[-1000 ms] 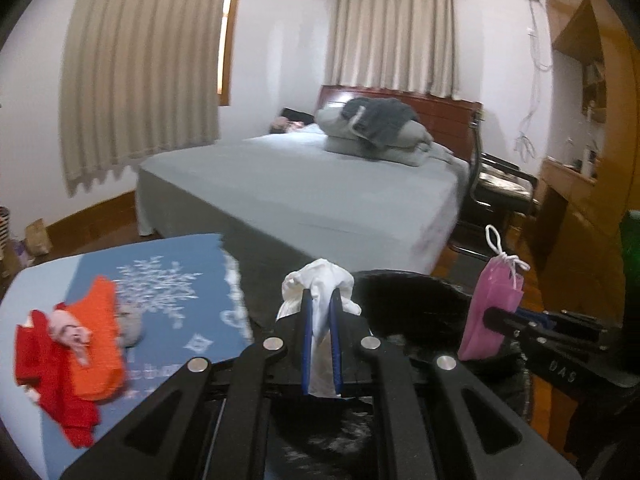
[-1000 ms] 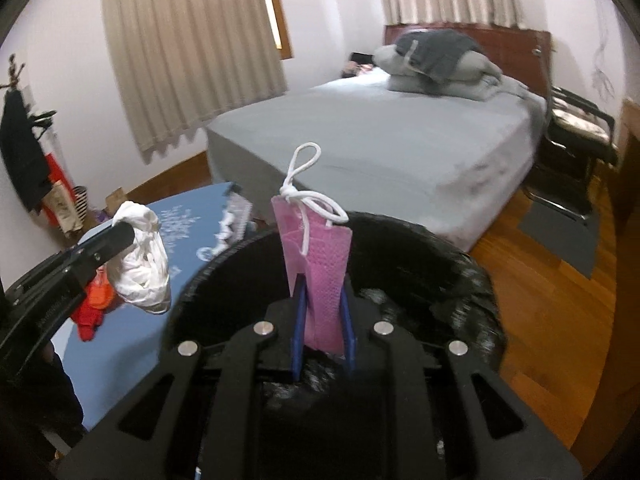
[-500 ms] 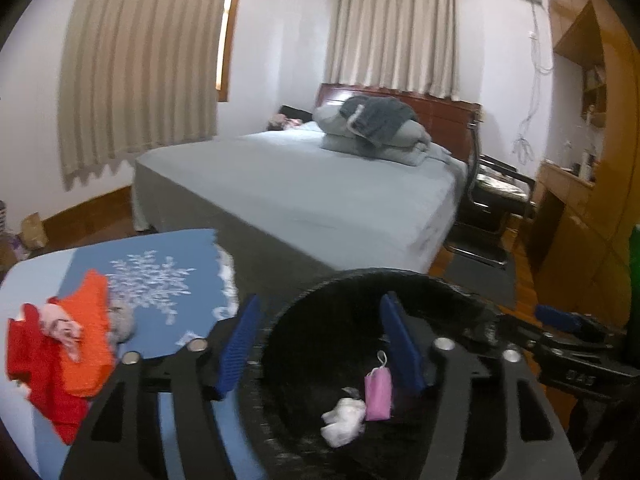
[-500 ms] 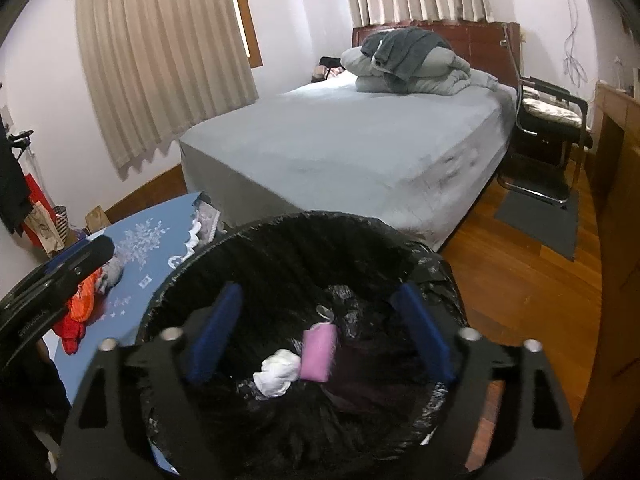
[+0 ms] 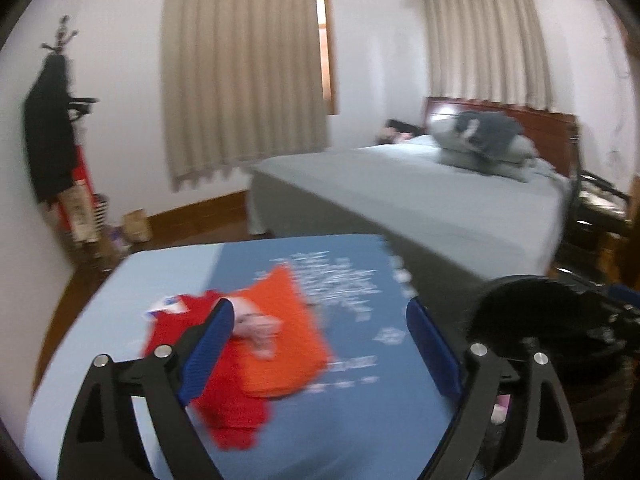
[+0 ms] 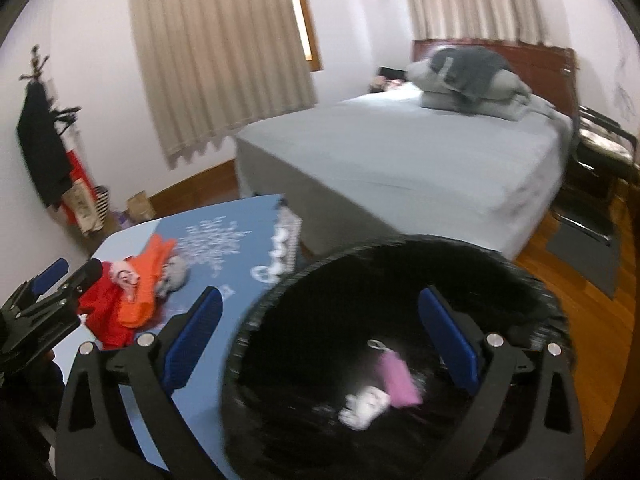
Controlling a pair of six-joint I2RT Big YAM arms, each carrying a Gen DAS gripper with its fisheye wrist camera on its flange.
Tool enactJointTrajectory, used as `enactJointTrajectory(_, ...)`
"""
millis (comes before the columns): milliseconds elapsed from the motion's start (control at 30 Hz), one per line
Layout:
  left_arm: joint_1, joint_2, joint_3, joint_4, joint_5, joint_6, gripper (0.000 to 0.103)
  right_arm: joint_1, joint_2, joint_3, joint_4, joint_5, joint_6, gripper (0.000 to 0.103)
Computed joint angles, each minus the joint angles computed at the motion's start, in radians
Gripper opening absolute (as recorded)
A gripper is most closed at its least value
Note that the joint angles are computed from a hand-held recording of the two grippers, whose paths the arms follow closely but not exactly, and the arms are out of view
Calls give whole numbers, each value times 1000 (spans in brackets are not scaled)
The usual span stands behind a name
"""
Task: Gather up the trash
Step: 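Grasp the red cloth with the left gripper while the right gripper grasps the pink sock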
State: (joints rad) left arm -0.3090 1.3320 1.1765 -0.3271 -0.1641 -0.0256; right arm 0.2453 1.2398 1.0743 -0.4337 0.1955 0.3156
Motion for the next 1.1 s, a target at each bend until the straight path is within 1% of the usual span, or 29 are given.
enactJointTrajectory(67, 41, 9, -4, -4, -18, -5, 85, 24, 36, 31, 11, -3, -4, 96)
enactJointTrajectory(133, 74, 22, -3, -5, -25, -8, 78, 49, 77, 62, 26, -6, -10, 96)
enactJointTrajectory(200, 98, 37, -1, -7, -27, -9, 73, 66, 104, 85, 32, -9, -14, 96)
enactJointTrajectory(267, 121, 60, 8, -15, -20, -9, 68, 80, 137, 110, 34, -12, -18, 96)
enactJointTrajectory(333, 141, 74, 7, -17, -8, -8, 59, 91, 165, 133, 30, -16, -17, 96)
enactJointTrajectory(367, 148, 86, 14, -23, 0, -9, 57, 95, 180, 145, 27, -16, -17, 96)
enactJointTrajectory(433, 159, 109, 27, -29, 15, -7, 51, 103, 207, 165, 19, -19, -17, 96)
enactJointTrajectory(667, 159, 169, 55, -22, 27, 16, 43, 113, 261, 208, -3, -26, -21, 96)
enactJointTrajectory(700, 158, 179, 62, -24, 28, 21, 41, 113, 265, 210, -4, -27, -23, 96)
enactJointTrajectory(767, 156, 191, 74, -33, 33, 24, 32, 114, 273, 218, -11, -28, -25, 96)
enactJointTrajectory(800, 157, 196, 79, -37, 39, 25, 21, 115, 277, 221, -13, -29, -25, 96)
enactJointTrajectory(833, 160, 197, 81, -38, 48, 22, 15, 118, 278, 222, -13, -29, -25, 96)
enactJointTrajectory(867, 161, 197, 80, -36, 51, 20, 12, 118, 280, 223, -14, -31, -27, 96)
enactJointTrajectory(933, 165, 192, 77, -35, 56, 15, 3, 119, 285, 228, -15, -36, -29, 96)
enactJointTrajectory(1100, 188, 139, 41, -8, 85, -7, 2, 131, 303, 248, -7, -47, -35, 96)
